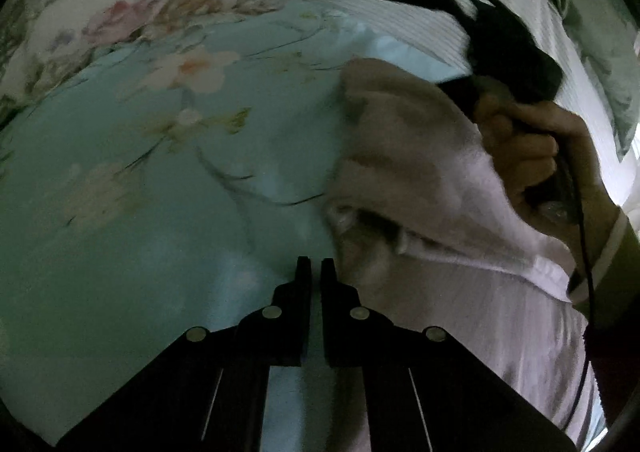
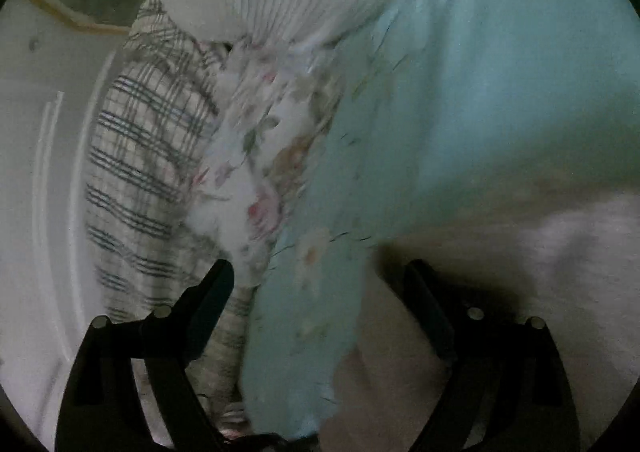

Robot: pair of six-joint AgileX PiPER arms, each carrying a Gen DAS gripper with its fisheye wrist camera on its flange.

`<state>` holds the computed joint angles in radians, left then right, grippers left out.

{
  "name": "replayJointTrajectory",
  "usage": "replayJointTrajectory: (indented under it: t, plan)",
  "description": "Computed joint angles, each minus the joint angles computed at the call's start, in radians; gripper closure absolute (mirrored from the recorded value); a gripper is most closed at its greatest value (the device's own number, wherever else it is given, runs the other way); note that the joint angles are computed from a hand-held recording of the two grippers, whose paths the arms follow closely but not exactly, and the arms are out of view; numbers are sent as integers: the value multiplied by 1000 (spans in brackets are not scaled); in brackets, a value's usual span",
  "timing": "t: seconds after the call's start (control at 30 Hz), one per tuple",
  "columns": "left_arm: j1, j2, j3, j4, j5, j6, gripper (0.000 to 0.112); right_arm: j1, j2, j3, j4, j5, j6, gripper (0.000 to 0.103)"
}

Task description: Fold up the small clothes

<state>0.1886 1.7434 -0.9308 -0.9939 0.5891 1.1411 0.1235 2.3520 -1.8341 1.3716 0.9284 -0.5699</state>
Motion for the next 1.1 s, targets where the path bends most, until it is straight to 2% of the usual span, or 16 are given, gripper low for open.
replayJointTrajectory:
  t: [0.13,0.3,0.37,0.47,0.53,0.6,0.67,0.73,0.8,0.83,0.87,0.9,0.93,1.0,1.1]
  plan:
    - [47,-5,-48,19,79,-57,109,-43,-280,364,6,-126,-146,15]
    - [-17,-2,-123,63,73,-130,98,-124,-668,827,-63,-342,-241,17]
    - [-59,-20,-121,72,51,-148,97,-186,-827,999,-96,-411,-230,22]
    - [-123,1,-159,75,44,-158,97,-348,-1068,1228,-190,-467,-167,28]
    - [-149,12,-174,60,48,-134,97,-520,-1207,1335,-270,-434,-128,34]
    - [-186,32,-192,75,24,-136,97,-659,-1288,1387,-344,-387,-113,35]
    - [-223,65,-219,162,-31,-215,97,-747,-1312,1410,-410,-349,-107,36]
    - [-238,106,-250,252,-53,-306,97,-768,-1292,1425,-409,-330,-148,38]
    - [-223,137,-266,242,-34,-308,97,-732,-1235,1437,-390,-347,-203,46]
    - [-217,135,-258,223,-35,-291,97,-704,-1198,1438,-380,-368,-229,61]
    - [-218,128,-251,228,-39,-297,97,-671,-1165,1432,-384,-385,-230,91]
    - [-221,121,-248,244,-41,-311,97,-633,-1140,1419,-416,-405,-193,100]
    - [-225,111,-243,260,-47,-326,97,-610,-1150,1415,-432,-418,-165,99]
    - [-230,88,-234,280,-47,-338,97,-608,-1268,1405,-441,-420,-140,99]
    - [-234,62,-217,280,-60,-324,93,-540,-1377,1371,-609,-479,54,99]
